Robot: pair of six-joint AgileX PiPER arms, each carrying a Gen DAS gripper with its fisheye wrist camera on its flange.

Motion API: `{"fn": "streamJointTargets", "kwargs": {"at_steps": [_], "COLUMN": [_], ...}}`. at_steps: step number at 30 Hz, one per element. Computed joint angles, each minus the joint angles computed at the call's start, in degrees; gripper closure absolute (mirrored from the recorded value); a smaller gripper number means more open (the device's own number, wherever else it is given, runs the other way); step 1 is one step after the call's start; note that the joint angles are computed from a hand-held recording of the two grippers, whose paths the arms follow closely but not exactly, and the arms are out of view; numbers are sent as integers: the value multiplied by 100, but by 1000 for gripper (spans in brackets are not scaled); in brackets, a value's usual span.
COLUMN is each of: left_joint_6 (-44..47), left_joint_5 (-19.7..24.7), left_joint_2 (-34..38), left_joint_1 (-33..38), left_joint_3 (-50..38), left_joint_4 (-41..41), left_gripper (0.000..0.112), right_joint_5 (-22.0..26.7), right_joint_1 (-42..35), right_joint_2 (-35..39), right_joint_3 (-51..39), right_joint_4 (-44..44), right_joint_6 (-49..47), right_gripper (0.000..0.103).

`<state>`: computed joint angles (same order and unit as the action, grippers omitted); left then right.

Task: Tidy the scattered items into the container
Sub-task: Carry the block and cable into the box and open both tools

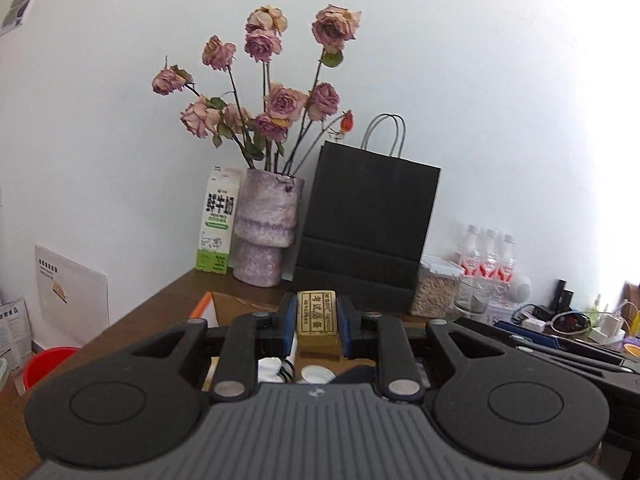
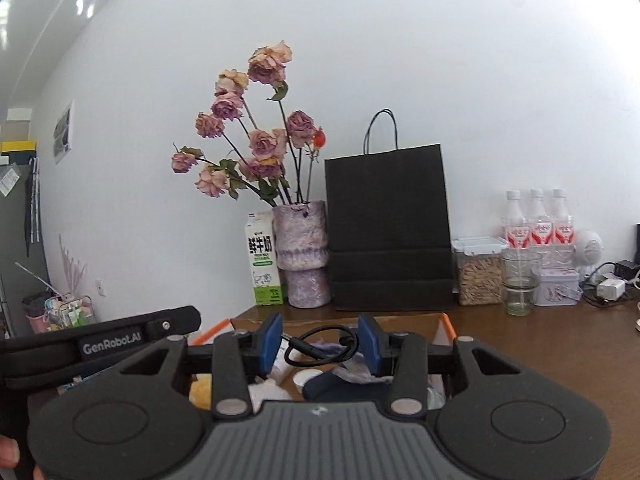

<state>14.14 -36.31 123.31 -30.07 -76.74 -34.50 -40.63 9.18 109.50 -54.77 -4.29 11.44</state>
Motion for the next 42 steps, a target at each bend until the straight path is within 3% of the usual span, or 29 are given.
{"fn": "streamJointTargets", "kwargs": {"at_steps": [5,9,13,24,25,26,27,28,29,31,36,42], "left_joint_6": [439,912,1529,2211,2301,2361,2440,2528,2483,1931,1573,1407], "left_joint_5": [533,1253,921,573,463,341,199,-49,-333,-627,-942,-836], "left_joint_2": [764,1094,1148,1290,1295,1293,1297,1320,1335,1258,1190,1073], "left_joint_1": [403,631,495,271,239,205,167,109,76,93,49,49], "left_joint_3": [-1323,-1822,-1751,-1767,-1762,-1741,-1731,-1740,-1726,-1469,-1246,-1037], "left_joint_4": [-580,-1039,-1460,-1834,-1927,-1984,-2076,-2247,-2277,-1847,-1547,-1140], "left_gripper": [91,91,91,90,86,65,48,23,9,9,9,9], "right_joint_5": [384,527,817,845,821,792,806,773,652,486,245,277], "right_joint_1": [119,251,239,279,285,289,268,272,304,265,233,291], "right_joint_2": [888,1227,1371,1380,1367,1357,1335,1306,1272,1172,975,906], "right_joint_3": [-1304,-1468,-1683,-1617,-1584,-1552,-1526,-1474,-1390,-1248,-984,-909], "right_joint_4": [108,928,950,1010,1013,1012,869,891,1142,1106,1163,1367], "right_joint_6": [218,-869,-822,-974,-982,-980,-857,-840,-974,-826,-595,-880], "right_gripper": [63,63,63,61,60,58,41,30,21,1,0,0]}}
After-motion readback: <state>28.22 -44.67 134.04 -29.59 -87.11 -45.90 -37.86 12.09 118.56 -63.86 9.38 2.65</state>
